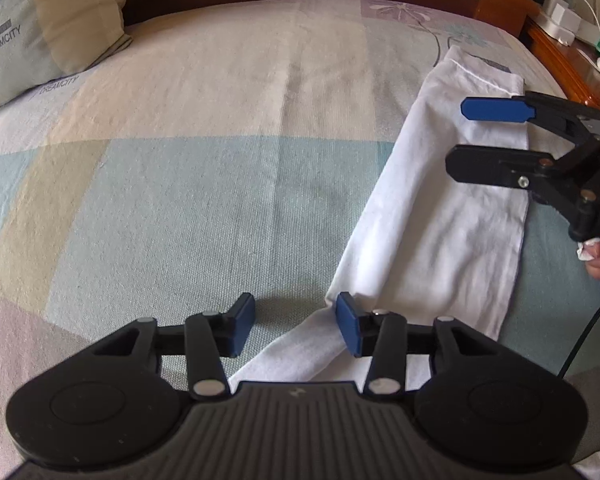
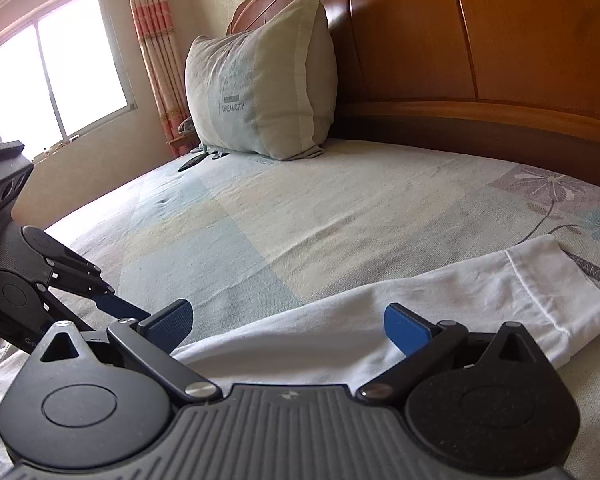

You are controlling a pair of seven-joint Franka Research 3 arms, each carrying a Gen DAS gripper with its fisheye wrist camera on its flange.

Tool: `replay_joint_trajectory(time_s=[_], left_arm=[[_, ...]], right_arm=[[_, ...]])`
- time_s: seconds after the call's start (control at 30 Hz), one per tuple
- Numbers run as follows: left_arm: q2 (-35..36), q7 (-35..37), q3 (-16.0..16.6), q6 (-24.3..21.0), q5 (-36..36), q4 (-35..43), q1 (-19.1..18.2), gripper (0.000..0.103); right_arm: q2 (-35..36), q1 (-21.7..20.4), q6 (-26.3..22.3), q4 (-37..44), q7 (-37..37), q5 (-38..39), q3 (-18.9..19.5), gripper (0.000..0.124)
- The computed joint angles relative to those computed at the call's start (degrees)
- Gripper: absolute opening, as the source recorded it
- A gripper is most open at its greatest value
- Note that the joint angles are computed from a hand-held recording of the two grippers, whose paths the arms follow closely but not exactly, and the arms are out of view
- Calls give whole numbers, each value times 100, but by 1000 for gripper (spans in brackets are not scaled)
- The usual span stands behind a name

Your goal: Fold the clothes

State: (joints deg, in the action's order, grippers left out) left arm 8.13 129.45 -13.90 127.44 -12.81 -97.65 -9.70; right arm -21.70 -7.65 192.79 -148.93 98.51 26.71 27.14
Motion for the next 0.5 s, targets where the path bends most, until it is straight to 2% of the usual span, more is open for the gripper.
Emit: replay_joint_trajectory(time_s=[0.07, 0.1, 0.2, 0.37, 0.5], left_arm=[[-87, 118, -28, -46, -218, -104, 25, 3], [-120, 137, -29, -32, -260, -146, 19, 0], [-151, 20, -6, 150, -206, -204, -29, 0], [168, -729, 24, 909, 238, 44, -121, 0], [263, -809, -117, 1079, -316, 177, 42, 4]], right_arm=[[-2, -49, 113, -29, 98, 119, 40, 103], [1, -65, 154, -37, 137, 198, 54, 103], [22, -20, 282, -64, 251, 475, -1, 103], [55, -18, 645, -99, 181, 1084, 69, 103], [100, -6, 557, -19, -111, 1470, 85, 103]])
